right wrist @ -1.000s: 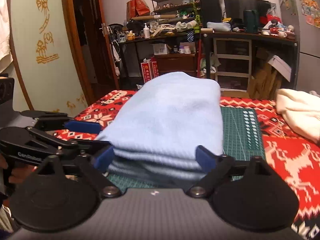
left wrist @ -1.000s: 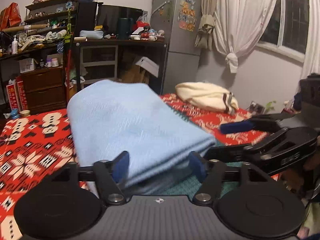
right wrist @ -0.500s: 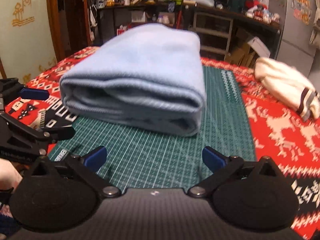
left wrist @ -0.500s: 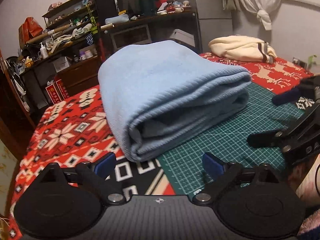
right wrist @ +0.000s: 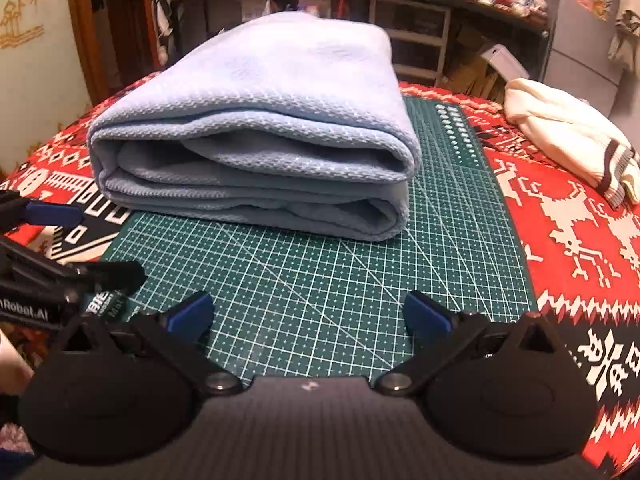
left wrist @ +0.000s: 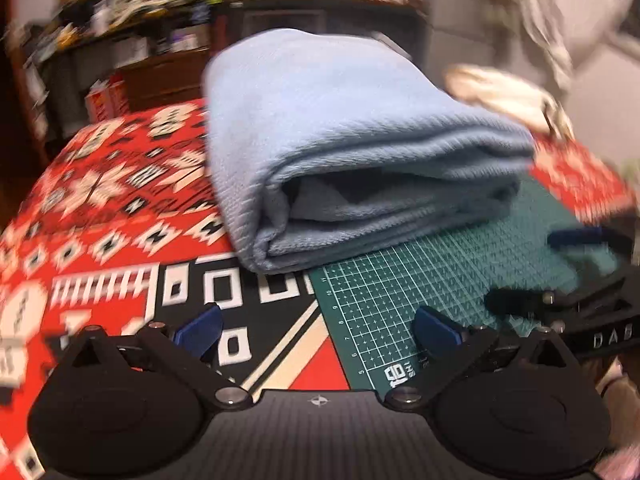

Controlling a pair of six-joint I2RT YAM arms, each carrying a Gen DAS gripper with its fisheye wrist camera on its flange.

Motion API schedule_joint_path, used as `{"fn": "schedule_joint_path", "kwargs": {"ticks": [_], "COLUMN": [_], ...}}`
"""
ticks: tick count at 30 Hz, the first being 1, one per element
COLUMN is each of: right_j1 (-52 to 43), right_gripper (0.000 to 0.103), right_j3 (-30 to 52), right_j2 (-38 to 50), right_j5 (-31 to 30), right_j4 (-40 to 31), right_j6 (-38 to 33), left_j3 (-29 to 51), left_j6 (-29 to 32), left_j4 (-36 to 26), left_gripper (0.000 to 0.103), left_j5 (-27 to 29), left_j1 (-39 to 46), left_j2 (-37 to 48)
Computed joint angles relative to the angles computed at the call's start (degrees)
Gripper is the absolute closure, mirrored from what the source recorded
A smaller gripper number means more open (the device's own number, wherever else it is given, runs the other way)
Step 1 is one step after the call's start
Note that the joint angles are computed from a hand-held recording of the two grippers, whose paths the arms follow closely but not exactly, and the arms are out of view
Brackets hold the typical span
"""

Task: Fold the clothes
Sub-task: 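Grasp the folded light-blue blanket's edge with both grippers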

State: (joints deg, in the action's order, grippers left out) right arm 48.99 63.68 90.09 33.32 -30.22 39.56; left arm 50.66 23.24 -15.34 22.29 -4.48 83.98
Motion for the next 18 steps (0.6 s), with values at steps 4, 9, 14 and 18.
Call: {"fn": "schedule_joint_path", "kwargs": {"ticks": [4, 9, 14, 18], "right_j1": [0.6, 4.5, 3.1, 1.8], "right_gripper": [0.005, 0.029, 0.079, 0.081], "right_j3": [-1.8, -6.1, -4.9, -3.2], "right_j2": [-1.1, -6.8, -5.9, -2.6], "right_j5": [1.1, 7.9, 3.3, 0.4], "right_j4": [2.7, 11.7, 16.1, 19.1], "right_j6": [-0.8, -9.5, -16.4, -20.0], "left_j3": [1.0, -0.9, -4.6, -5.5], "left_j6": [2.2, 4.6, 11.0, 20.0], "left_j4": [-2.4, 2.1, 13.9, 20.0], "left_gripper": [0.018, 0.041, 0.041, 0.048], "left_j5": [1.0, 8.2, 3.2, -3.2], "left_j1": [0.7, 3.8, 0.5, -3.3], "left_j2": [-1.1, -6.9, -9.0, -6.2]}}
